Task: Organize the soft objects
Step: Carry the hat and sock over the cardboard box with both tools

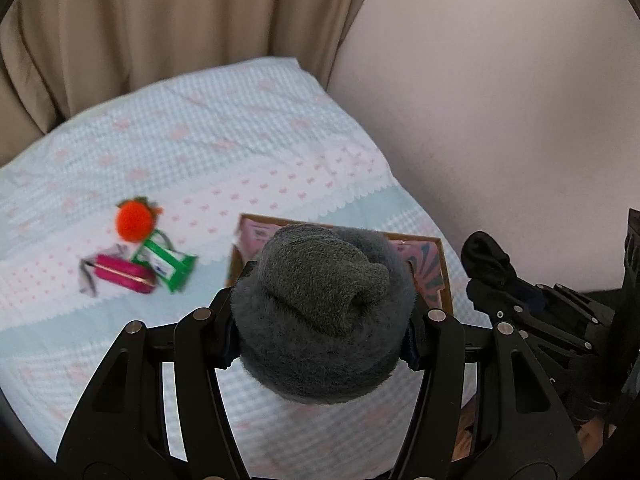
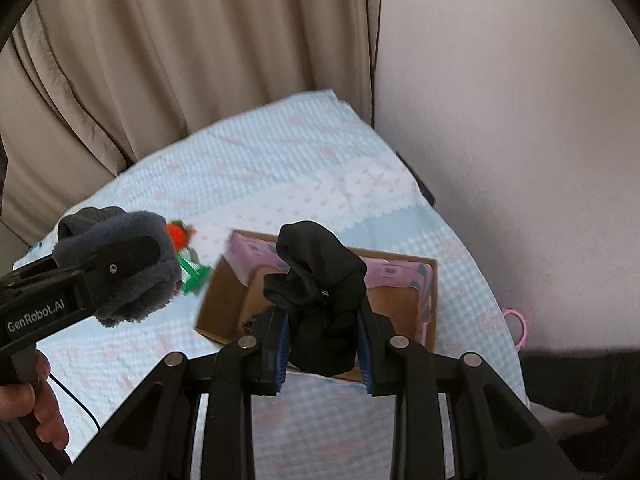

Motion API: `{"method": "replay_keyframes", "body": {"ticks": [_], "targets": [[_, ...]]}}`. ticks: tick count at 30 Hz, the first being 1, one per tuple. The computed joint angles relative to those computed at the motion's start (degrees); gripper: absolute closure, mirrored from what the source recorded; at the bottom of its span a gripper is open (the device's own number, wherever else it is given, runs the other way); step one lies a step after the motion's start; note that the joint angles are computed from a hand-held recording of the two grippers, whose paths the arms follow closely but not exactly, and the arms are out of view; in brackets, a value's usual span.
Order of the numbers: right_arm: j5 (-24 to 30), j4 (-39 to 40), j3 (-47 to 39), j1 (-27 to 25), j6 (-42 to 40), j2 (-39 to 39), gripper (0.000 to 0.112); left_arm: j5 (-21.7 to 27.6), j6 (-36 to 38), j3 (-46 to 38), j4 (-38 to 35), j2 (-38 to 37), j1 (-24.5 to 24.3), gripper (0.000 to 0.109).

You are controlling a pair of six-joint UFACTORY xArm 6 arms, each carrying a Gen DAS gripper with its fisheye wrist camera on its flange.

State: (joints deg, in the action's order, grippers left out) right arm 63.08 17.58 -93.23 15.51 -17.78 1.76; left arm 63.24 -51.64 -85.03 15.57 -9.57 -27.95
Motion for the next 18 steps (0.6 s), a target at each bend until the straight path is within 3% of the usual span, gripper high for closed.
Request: {"method": "replay_keyframes", "body": {"ticks": [7, 14, 18], "targets": [[6.8, 0.2, -9.9, -2.5, -4.5, 12.3, 0.086, -0.3, -0.6, -2.2, -4.6, 8.8, 1.3, 0.053], [12.7, -0.2, -19.3, -4.0, -3.6, 23.9, 0.086, -0.2, 2.6, -3.7, -10.4, 16.9, 2.8, 0.053], [16.8, 0.1, -25.8, -4.4, -0.6, 30.5, 0.086, 3.3, 6.6, -7.8, -12.8, 22.8, 2.8, 0.053]]}}
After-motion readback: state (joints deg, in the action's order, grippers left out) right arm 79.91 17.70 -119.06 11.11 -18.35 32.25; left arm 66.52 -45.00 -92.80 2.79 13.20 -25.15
